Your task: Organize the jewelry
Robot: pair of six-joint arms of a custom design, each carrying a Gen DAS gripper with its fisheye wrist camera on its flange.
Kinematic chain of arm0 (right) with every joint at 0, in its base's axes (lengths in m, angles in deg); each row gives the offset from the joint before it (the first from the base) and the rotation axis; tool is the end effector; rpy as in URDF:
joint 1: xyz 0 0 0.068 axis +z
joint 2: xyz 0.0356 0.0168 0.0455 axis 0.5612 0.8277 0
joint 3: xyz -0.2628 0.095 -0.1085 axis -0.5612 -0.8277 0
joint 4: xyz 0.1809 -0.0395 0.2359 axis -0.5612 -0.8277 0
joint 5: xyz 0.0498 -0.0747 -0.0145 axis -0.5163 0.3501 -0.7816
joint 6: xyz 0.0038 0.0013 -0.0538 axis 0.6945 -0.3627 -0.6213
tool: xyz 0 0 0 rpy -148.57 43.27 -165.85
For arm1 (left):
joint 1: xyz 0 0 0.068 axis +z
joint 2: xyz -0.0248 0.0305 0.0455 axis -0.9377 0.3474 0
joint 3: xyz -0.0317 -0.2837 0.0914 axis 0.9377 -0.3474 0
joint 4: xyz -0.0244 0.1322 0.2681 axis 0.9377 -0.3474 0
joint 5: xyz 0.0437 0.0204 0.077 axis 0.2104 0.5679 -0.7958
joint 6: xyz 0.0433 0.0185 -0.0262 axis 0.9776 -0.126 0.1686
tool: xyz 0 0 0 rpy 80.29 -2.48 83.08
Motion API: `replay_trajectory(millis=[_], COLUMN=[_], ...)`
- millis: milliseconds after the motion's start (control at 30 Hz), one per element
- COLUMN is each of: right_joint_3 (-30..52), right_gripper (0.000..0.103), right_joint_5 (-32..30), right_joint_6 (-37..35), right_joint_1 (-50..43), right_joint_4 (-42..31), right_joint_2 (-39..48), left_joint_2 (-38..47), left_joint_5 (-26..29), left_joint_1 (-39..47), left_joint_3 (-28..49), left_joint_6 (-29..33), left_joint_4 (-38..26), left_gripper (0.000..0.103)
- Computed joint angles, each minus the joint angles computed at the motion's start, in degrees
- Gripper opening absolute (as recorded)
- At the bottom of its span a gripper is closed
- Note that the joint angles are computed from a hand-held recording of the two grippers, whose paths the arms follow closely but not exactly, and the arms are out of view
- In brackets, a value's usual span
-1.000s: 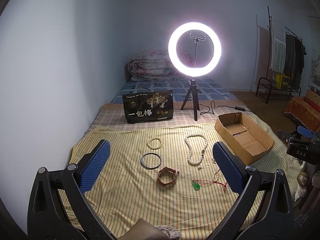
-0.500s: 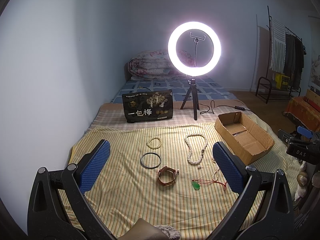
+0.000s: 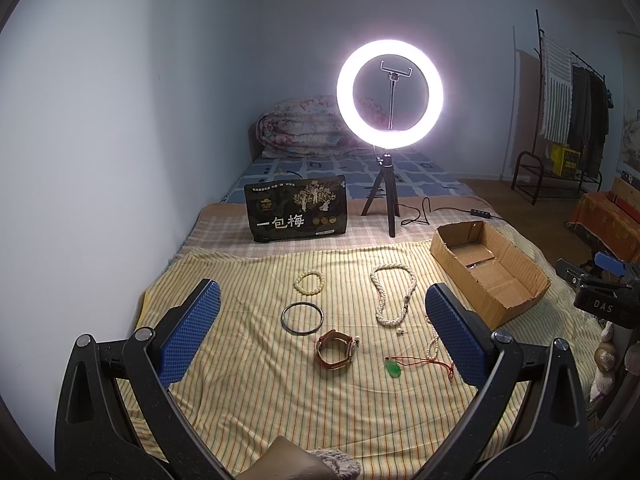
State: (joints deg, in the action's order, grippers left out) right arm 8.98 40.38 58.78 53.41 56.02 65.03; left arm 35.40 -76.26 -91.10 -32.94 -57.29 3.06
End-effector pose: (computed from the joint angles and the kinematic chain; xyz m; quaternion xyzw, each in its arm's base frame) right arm 0.1763 0.0399 0.2380 0.1792 0.8502 -0.0940 0.4861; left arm 0.2198 -0.0847 0.2887 0.1417 0.8453 -0.0821 0.5086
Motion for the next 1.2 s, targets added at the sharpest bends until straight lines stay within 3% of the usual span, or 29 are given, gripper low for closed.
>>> replay_trajectory(millis=[500,767,867,1000,1067,1200], right_joint_3=[0.53,-2.47,-1.90,-0.92,-0.85,0.55], right_gripper=[0.103,0.103,0.103,0.103,0.103,0.100], right_joint_5=[-1.91,-6.68,-8.70,-11.58,-12.95,-18.43], right_joint_6=[-1.01,-3.83,-4.58,-7.67,-8.63,-12.76], right_joint_1=[-0.68,-0.97,-1.17,-0.30,0.39,2.19], right_joint_4=[-0.36,5.66,6.43,8.02,9.02,11.34], right_joint_2=[1.34,1.71,5.49,11.44,13.75,19.81], left_joint_2=[2.31,10.58,14.24,17.68,19.39,23.18], left_joint_5=[-0.02,5.05,8.11,8.91,8.86,8.05], left_joint_1=[2.07,8.19,10.25,10.78,10.59,9.55], left_joint_3=[-0.17,3.71,5.61,6.96,7.83,9.69], left_joint_6=[0.79,0.43,0.72,0.99,0.97,2.33], left_joint_4=[0.66,-2.20,-4.02,-4.71,-5.45,-5.70], left_gripper=[0.103,0.103,0.102,0.096,0.086,0.085])
